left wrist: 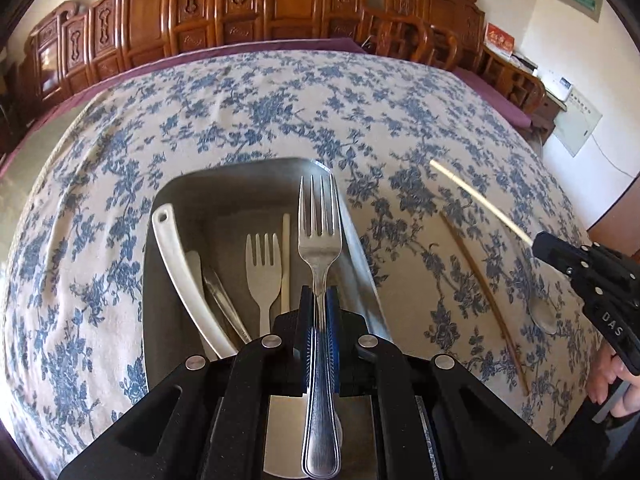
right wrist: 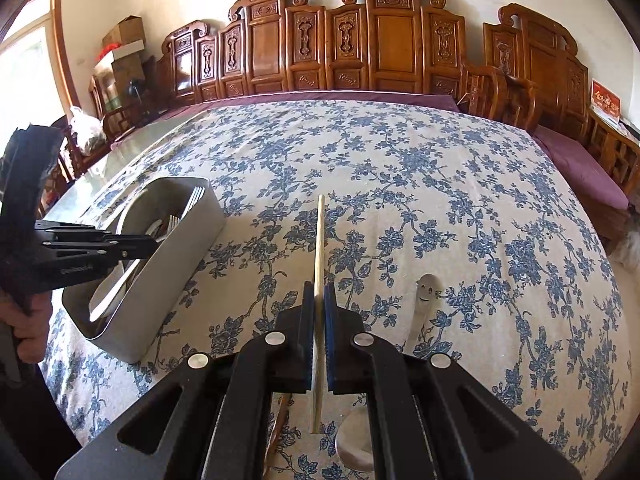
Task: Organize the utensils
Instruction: 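Carry the metal fork into the tray and open the left tool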
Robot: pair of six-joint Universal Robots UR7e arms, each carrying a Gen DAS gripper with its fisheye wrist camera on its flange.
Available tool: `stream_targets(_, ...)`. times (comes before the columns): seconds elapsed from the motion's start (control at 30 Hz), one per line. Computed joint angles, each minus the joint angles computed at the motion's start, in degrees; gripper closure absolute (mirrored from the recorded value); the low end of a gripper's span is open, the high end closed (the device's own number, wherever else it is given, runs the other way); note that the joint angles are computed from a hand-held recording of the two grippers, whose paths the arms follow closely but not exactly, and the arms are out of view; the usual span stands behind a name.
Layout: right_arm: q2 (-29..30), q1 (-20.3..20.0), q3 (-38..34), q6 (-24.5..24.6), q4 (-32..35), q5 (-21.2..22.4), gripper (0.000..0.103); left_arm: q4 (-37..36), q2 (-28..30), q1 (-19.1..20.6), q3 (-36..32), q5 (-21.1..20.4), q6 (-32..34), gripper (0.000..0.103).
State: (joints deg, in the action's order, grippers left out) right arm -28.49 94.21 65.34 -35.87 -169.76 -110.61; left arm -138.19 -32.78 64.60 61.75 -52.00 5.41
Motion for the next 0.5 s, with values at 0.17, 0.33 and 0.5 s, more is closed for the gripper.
stream_targets(0.17,-0.2,0.0,0.2,0.2,-0.1,-0.1,0.097,0.5,0.2,0.2,0.0,0.9,-0.6,0.097)
stream_targets(0.33,-0.3,-0.1,0.5,0.2,0.0,-0.2,0.098,-2.4,-0.5,-0.4,1.9,2.1,1.7,0.097)
stream_targets(0.5,-0.5,0.1,1.1,0.5,-0.3,0.1,0.098,-6.9,-1.8,-1.2,4.4,3.4,4.5,0.097)
